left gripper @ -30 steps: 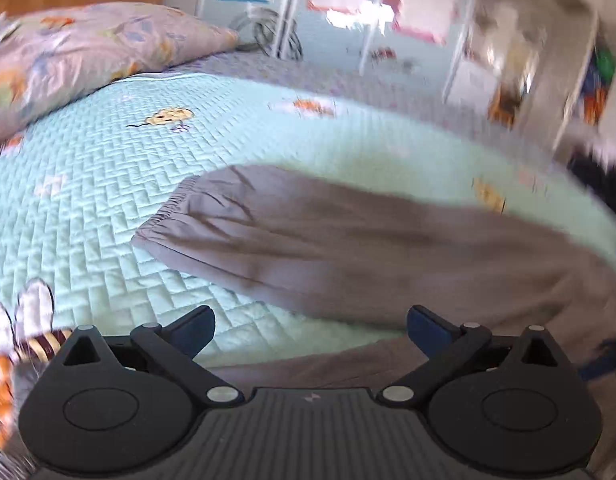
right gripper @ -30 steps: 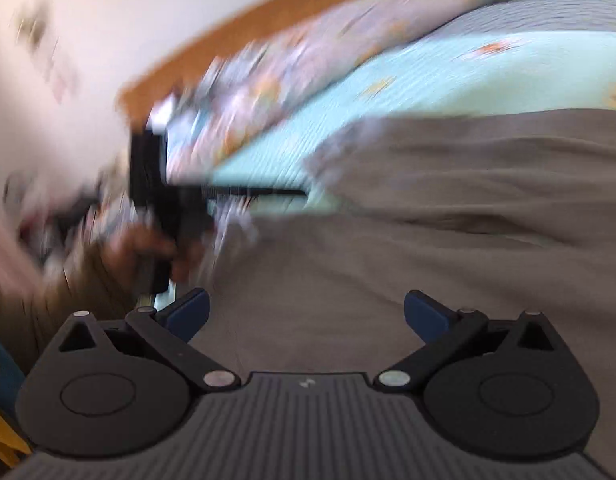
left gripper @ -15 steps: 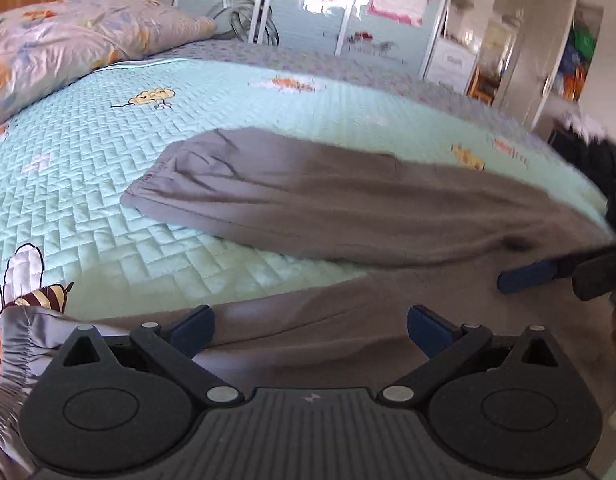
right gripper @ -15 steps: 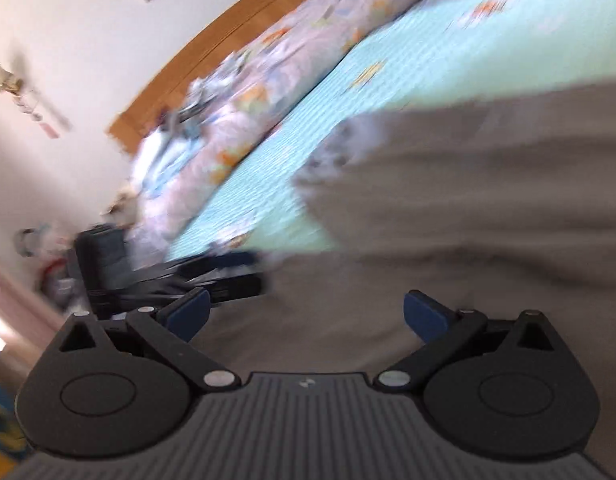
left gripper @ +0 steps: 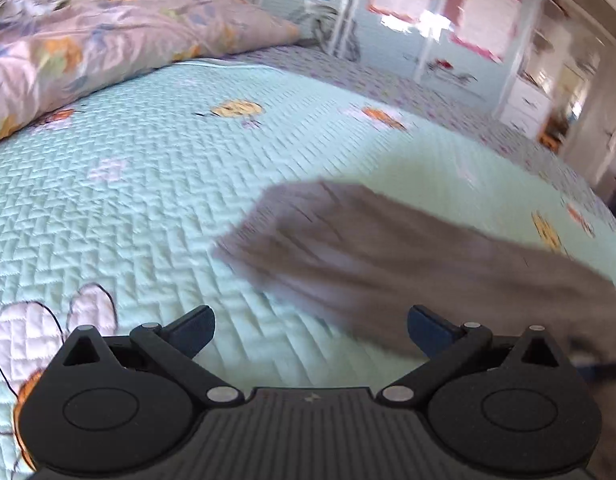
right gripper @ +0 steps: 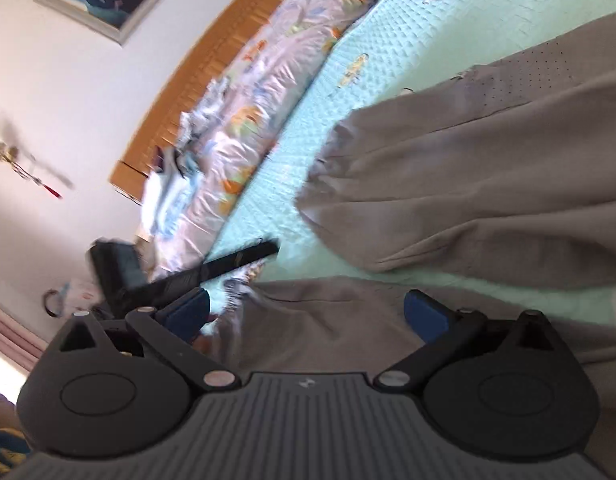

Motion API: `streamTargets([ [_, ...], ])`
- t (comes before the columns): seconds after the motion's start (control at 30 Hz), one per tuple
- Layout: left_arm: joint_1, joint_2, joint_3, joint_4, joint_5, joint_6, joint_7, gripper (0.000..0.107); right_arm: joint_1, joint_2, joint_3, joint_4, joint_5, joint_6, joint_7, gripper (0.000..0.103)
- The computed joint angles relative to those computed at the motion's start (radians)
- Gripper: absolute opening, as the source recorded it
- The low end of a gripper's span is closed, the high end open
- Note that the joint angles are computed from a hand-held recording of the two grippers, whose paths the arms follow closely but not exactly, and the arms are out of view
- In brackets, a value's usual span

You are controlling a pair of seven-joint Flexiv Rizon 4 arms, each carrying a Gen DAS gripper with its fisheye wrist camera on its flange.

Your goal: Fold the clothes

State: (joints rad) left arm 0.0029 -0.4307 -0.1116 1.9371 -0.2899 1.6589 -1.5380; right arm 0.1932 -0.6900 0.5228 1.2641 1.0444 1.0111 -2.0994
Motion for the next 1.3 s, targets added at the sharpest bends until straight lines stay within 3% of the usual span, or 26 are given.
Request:
streamTargets([
  [0.03, -0.025, -0.016, 0.038, -0.029, -0.005, -0.015, -0.017, 0.102, 0.012, 0.018, -0.017, 0.010, 0.023, 0.039, -0.030, 0.103],
  [0.1, -0.067, -0.054, 0.103, -0.098, -0.006, -0.077, -0.046, 0.102, 0.113, 0.074, -0.135, 0.035, 0.052, 0.155, -0.064, 0.103],
  [0.13, -0.090, -0.074, 0.138, -0.131, 0.003, -0.112, -0.061, 0.102, 0.183, 0.090, -0.194, 0.053, -0.023, 0.256, -0.034, 0.103],
  [0.23, -0.243, -0.130, 0.358, -0.192, 0.083, -0.114, -0.199, 0.102, 0.387, 0.059, -0.404, 0.107, -0.490, 0.446, 0.233, 0.103],
  [0.3, -0.284, -0.140, 0.435, -0.196, 0.103, -0.113, -0.287, 0.103, 0.484, 0.016, -0.556, 0.100, -0.749, 0.442, 0.389, 0.103],
  [0.37, -0.304, -0.144, 0.485, -0.188, 0.106, -0.096, -0.375, 0.103, 0.510, -0.041, -0.599, -0.018, -0.758, 0.330, 0.366, 0.103],
  [0.47, -0.249, -0.140, 0.463, -0.168, 0.077, -0.094, -0.460, 0.102, 0.456, -0.148, -0.480, -0.244, -0.721, 0.186, 0.319, 0.103],
  [0.53, -0.152, -0.130, 0.360, -0.165, 0.078, -0.102, -0.417, 0.102, 0.461, -0.216, -0.451, -0.325, -0.853, 0.163, 0.480, 0.103],
  [0.6, -0.062, -0.127, 0.257, -0.163, 0.084, -0.093, -0.346, 0.102, 0.462, -0.233, -0.417, -0.297, -0.945, 0.242, 0.650, 0.103],
  [0.67, 0.027, -0.127, 0.143, -0.161, 0.062, -0.077, -0.280, 0.102, 0.398, -0.201, -0.271, -0.174, -0.872, 0.460, 0.669, 0.103],
  [0.73, 0.108, -0.133, 0.034, -0.160, 0.021, -0.069, -0.228, 0.102, 0.341, -0.188, -0.108, -0.071, -0.696, 0.740, 0.580, 0.103],
  [0.77, 0.146, -0.137, -0.017, -0.160, 0.000, -0.067, -0.203, 0.102, 0.293, -0.189, -0.026, 0.007, -0.706, 0.894, 0.601, 0.103],
  [0.83, 0.154, -0.153, -0.041, -0.196, -0.055, -0.101, -0.159, 0.103, 0.200, -0.208, 0.137, 0.102, -0.659, 1.110, 0.539, 0.103],
  [0.9, 0.097, -0.184, 0.043, -0.293, -0.022, -0.233, -0.160, 0.103, 0.109, -0.237, 0.269, 0.196, -0.656, 1.269, 0.512, 0.103],
  [0.97, 0.022, -0.223, 0.148, -0.405, 0.046, -0.371, -0.149, 0.103, 0.077, -0.247, 0.291, 0.254, -0.650, 1.325, 0.514, 0.103],
  [1.03, 0.007, -0.252, 0.168, -0.480, 0.080, -0.458, -0.128, 0.103, 0.028, -0.312, 0.345, 0.296, -0.809, 1.431, 0.621, 0.103],
  [1.2, 0.119, -0.291, 0.005, -0.550, -0.049, -0.536, 0.041, 0.103, 0.058, -0.299, 0.276, 0.286, -0.836, 1.396, 0.676, 0.103],
  [1.3, 0.169, -0.306, -0.080, -0.561, -0.157, -0.577, 0.149, 0.103, 0.050, -0.322, 0.272, 0.295, -0.911, 1.441, 0.753, 0.103],
])
